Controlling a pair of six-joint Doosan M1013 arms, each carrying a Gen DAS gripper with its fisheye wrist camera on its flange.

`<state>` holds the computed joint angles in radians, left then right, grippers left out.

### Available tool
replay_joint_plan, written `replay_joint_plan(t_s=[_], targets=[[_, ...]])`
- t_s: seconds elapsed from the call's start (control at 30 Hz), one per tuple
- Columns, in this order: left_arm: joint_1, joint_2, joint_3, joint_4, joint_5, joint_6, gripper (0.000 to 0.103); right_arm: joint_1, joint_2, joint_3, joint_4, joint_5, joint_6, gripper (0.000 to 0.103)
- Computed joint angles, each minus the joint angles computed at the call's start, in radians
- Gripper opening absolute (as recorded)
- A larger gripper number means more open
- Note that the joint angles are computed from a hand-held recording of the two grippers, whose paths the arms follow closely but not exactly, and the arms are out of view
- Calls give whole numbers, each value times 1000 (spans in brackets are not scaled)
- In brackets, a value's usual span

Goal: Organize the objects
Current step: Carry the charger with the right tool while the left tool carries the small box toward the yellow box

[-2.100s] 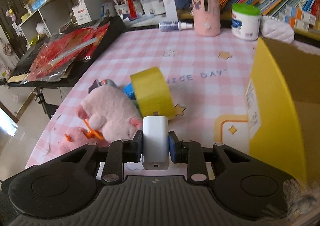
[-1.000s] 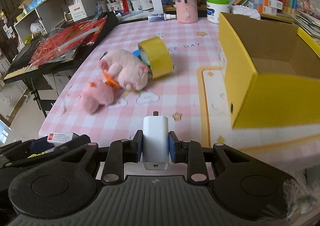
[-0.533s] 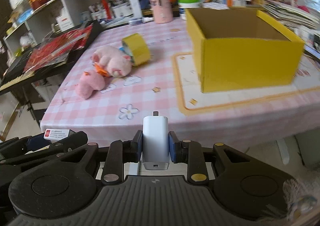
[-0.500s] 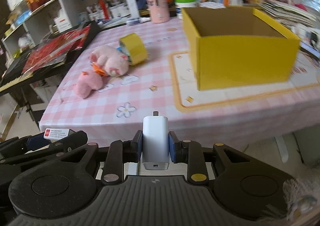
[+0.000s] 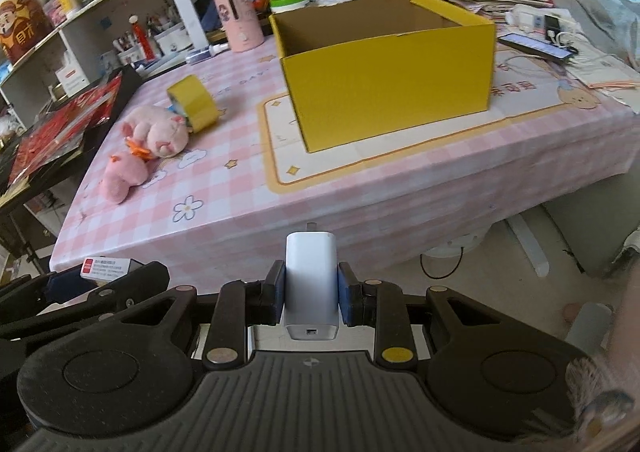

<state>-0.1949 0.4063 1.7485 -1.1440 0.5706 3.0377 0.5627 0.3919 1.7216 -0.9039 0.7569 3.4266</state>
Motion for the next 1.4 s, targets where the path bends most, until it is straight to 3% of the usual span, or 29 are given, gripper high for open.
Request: replay_joint_plan(t_s=[0.6,1.4], targets=[[-52,2,-7,-15,63,78,52,-4,-54,75,-20,71,120,25],[-78,35,-50,11,73,42,52,-44,-56,76,13,57,71,25]])
